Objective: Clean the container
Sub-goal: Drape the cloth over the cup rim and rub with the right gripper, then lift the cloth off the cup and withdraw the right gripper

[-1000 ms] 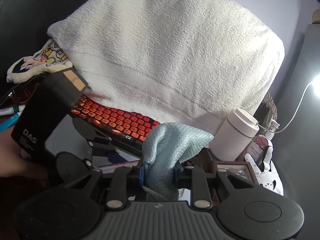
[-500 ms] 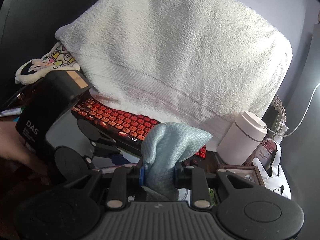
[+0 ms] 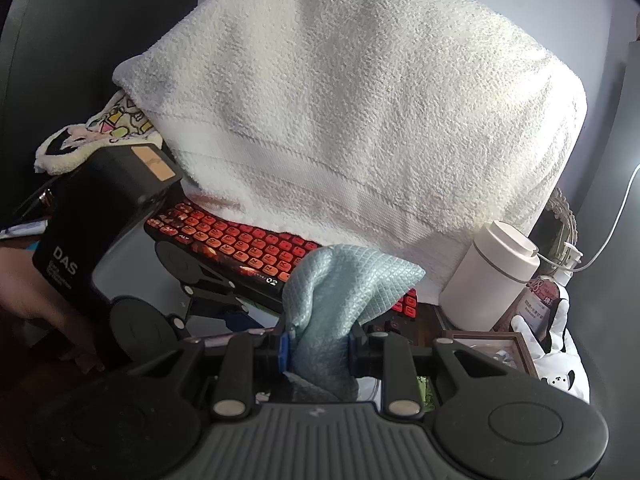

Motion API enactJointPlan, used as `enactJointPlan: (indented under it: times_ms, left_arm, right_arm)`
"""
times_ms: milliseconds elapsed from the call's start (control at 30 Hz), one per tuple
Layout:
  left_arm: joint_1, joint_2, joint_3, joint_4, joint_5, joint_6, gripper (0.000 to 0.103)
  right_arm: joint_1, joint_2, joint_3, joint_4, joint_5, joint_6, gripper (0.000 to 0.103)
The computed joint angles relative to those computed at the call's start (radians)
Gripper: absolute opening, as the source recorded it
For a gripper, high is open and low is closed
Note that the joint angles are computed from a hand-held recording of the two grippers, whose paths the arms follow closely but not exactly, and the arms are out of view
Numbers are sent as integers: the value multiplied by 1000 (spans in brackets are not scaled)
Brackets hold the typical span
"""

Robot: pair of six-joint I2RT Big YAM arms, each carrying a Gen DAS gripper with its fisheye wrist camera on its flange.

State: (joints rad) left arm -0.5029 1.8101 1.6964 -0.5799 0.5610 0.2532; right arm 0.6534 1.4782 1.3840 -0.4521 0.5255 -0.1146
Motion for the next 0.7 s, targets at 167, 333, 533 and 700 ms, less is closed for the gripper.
enactJointPlan:
  times_ms: [167,333,533,700]
  left_arm:
    - [6,16,20,-10,-14,32,58]
    - [22,49,69,-43,14,68,58]
    - [35,82,113,-56,7,77,58]
    - [46,115,159,-68,2,83,58]
  right_arm:
    - [-6,-7,-2,-6,-19,16,25]
    - [-11,-13,-10,-2,-41,25,25]
    - [-19,-60,-63,28,-189,43,24]
    - [-73,-88,-80,22,-367,116,24]
